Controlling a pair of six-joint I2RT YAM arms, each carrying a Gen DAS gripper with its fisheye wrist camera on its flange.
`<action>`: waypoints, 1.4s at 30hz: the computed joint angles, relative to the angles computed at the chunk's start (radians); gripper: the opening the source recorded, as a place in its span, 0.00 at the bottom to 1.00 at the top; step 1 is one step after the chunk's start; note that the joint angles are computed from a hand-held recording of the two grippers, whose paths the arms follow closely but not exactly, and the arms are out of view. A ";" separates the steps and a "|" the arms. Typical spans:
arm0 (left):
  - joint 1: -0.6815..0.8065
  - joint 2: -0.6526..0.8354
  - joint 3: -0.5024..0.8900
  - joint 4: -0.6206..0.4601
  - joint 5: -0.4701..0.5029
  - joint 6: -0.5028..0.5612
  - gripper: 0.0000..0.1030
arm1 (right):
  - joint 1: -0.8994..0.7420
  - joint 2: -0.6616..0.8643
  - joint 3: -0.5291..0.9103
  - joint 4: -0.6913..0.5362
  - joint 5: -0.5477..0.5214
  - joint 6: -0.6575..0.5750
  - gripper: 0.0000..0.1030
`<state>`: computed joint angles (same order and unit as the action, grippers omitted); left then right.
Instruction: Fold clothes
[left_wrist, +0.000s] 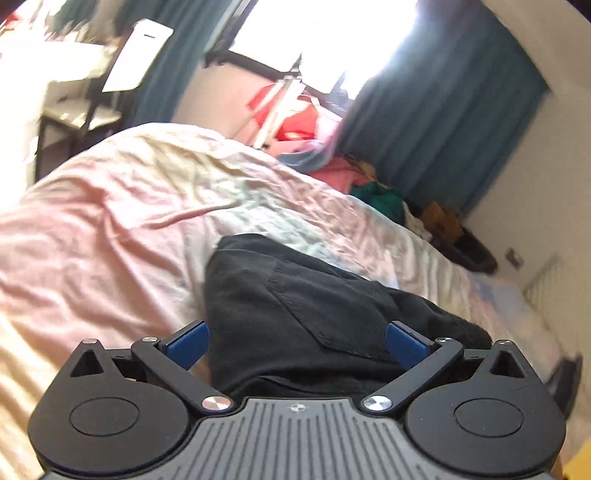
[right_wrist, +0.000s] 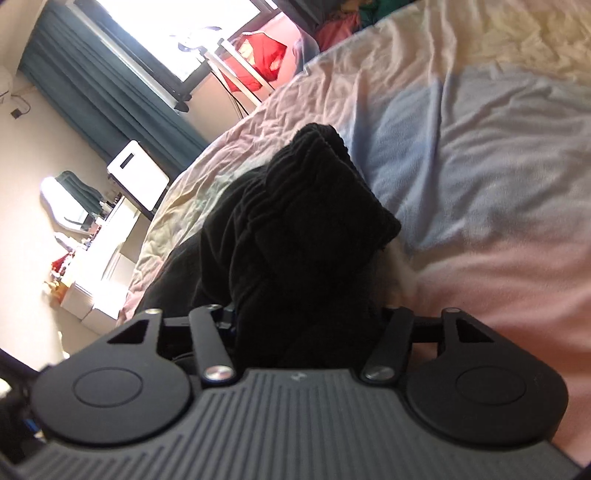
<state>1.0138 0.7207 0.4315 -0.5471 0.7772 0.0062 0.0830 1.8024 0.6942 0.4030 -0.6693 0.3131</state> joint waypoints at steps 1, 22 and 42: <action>0.018 0.101 0.020 0.014 0.006 -0.010 1.00 | -0.002 -0.015 -0.015 0.027 -0.005 0.011 0.50; -0.021 0.489 0.100 0.098 0.208 0.078 0.58 | 0.075 -0.098 -0.049 0.062 0.134 0.011 0.42; -1.322 1.291 1.064 0.730 -0.504 -0.808 0.55 | -0.522 0.372 1.124 -0.587 -0.037 -0.042 0.40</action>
